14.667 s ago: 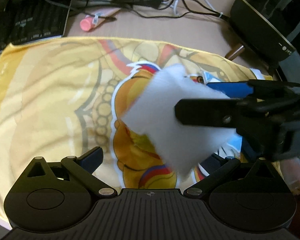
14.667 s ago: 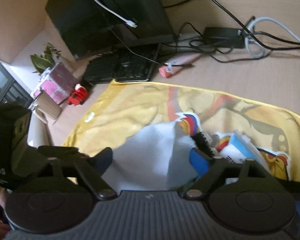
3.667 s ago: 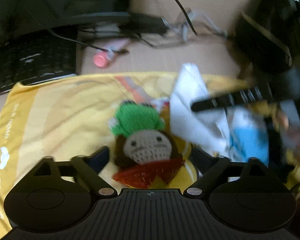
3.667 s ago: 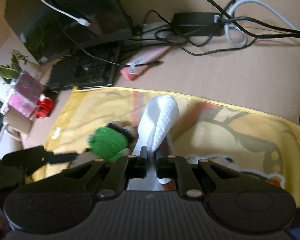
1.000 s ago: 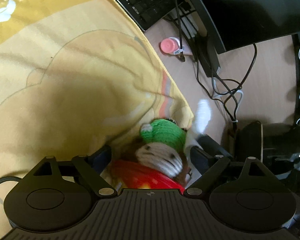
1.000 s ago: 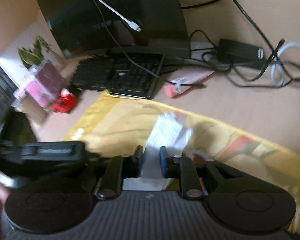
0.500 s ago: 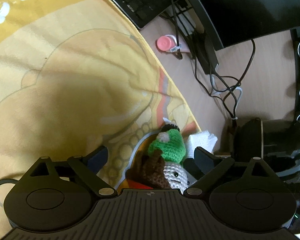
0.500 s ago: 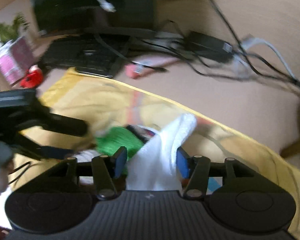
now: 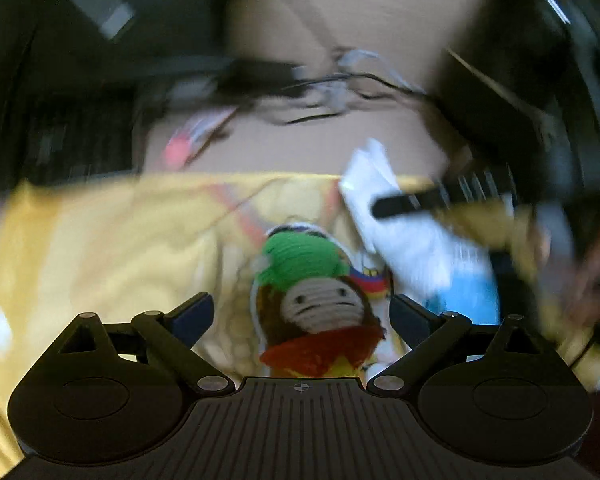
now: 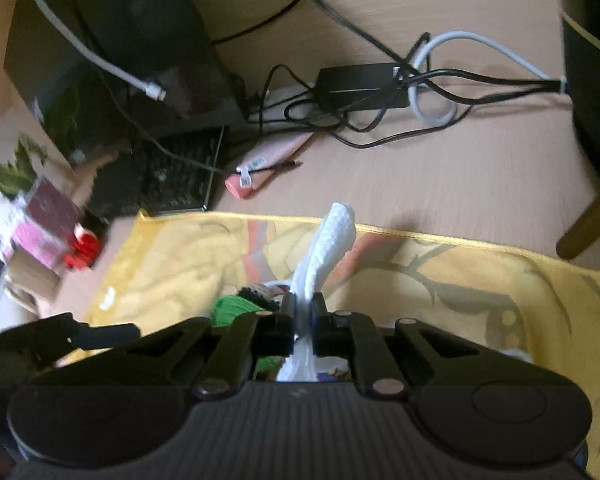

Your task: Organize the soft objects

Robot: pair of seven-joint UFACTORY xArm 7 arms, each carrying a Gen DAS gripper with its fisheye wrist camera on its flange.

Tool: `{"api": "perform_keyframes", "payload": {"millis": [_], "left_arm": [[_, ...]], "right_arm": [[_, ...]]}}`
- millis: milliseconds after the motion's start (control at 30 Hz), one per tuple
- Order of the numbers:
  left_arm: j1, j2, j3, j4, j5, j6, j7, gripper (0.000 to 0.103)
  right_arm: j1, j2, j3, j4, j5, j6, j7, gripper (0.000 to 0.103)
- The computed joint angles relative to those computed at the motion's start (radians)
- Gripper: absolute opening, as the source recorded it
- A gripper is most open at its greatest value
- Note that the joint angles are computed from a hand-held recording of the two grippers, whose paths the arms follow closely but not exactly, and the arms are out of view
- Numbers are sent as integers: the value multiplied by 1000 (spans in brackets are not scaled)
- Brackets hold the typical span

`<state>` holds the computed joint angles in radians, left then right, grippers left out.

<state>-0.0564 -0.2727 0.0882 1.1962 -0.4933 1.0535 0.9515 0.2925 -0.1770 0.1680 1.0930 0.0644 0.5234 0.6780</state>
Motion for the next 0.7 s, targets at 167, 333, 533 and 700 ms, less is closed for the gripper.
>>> {"api": "perform_keyframes", "payload": {"millis": [167,333,533,700], "left_arm": [[-53,-88,-35,-147,72,-132,137,97],[-67,-82,-50,-211,124,-254,105,77],[0,157,46,99,-106,135,-191,74],[143,321,95,228,-448,425,-477,75]], "right_arm": [[-22,-40,8,-26,-37,23,56,9],[-21,-75,9,-72,-28,44,96,9],[-16,-74,15,-70,-36,49,108,9],[22,-64,1,-52,16,-9,32,9]]}}
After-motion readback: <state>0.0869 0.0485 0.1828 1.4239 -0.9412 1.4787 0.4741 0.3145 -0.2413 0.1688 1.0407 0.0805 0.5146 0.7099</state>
